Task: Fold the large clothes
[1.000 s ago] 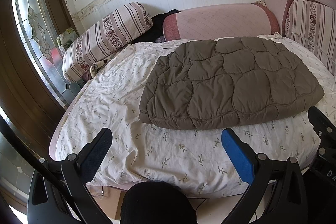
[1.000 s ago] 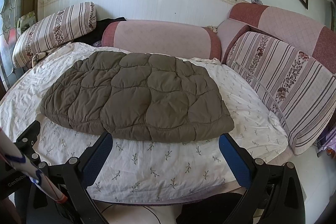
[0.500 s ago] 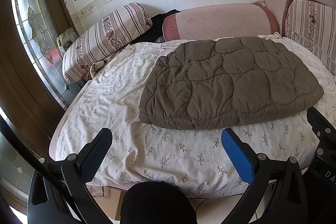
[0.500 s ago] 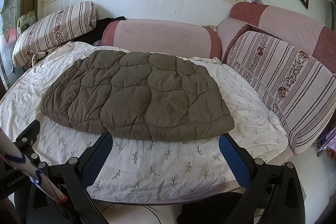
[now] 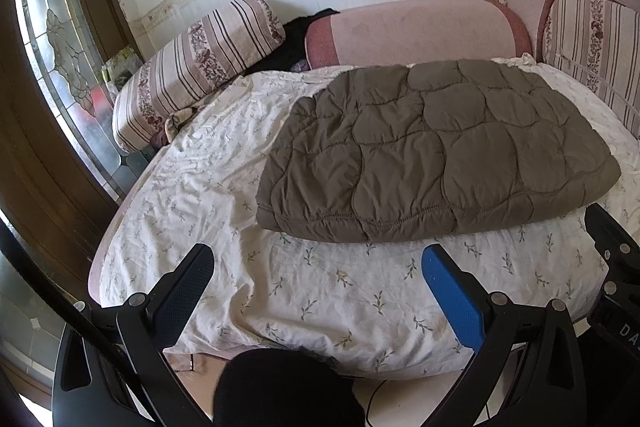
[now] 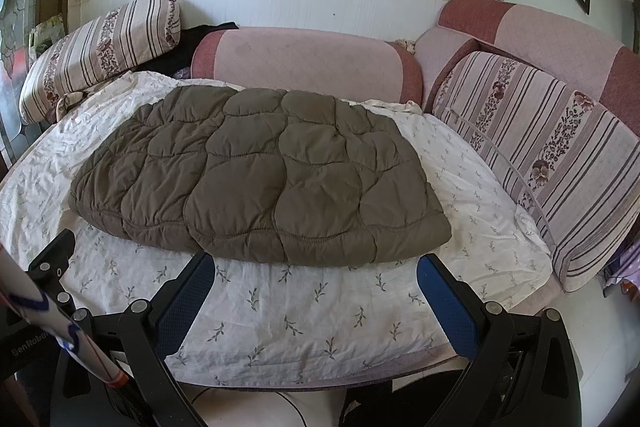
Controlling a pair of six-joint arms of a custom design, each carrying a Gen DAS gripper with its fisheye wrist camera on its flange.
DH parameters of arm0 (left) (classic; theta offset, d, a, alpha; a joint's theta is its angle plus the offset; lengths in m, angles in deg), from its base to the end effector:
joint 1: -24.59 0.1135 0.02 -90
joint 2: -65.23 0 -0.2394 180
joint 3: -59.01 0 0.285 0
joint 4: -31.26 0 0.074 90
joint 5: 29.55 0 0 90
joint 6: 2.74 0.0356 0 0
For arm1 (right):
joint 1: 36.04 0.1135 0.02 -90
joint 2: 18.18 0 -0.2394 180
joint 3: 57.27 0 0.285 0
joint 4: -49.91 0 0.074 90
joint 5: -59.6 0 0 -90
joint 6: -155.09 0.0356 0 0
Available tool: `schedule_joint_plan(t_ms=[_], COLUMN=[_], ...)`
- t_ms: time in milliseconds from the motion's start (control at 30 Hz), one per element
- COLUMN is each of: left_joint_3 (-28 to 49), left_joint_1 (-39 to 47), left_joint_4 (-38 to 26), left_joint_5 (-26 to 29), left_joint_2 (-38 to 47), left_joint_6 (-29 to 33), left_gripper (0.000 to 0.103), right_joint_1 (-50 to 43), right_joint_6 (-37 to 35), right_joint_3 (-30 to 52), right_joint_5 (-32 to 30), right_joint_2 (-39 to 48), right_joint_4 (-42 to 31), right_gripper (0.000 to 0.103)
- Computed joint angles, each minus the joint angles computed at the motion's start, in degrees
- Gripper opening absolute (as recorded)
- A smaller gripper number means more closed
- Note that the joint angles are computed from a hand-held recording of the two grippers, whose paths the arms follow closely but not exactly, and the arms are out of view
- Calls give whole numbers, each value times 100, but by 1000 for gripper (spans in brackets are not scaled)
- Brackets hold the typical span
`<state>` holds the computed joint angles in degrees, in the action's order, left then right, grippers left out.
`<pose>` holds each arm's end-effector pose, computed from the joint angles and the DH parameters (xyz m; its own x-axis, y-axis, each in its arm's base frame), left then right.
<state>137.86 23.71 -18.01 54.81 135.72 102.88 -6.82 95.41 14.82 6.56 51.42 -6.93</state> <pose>0.3047 -0.0012 0.3089 -0.6465 0.2779 -0.7105 0.1195 0.9567 0.2655 0.2557 0.1185 0.2670 -0.6547 0.0960 -0.7498 0.2853 0.9499 -0.1275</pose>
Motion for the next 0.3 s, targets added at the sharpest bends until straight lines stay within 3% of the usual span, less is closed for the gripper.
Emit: schedule_joint_plan(t_ms=[300], left_joint_3=[570], left_joint_1=[248], left_joint_4=[136], left_joint_5=[255], left_joint_2=[948], left_joint_6=[67], left_gripper=[103], right_joint_1=[-639], right_joint_6=[-409], right_joint_3=[4], right_joint_5=[-544], right_joint_2=[358], right_joint_4=[560], right_gripper=[103])
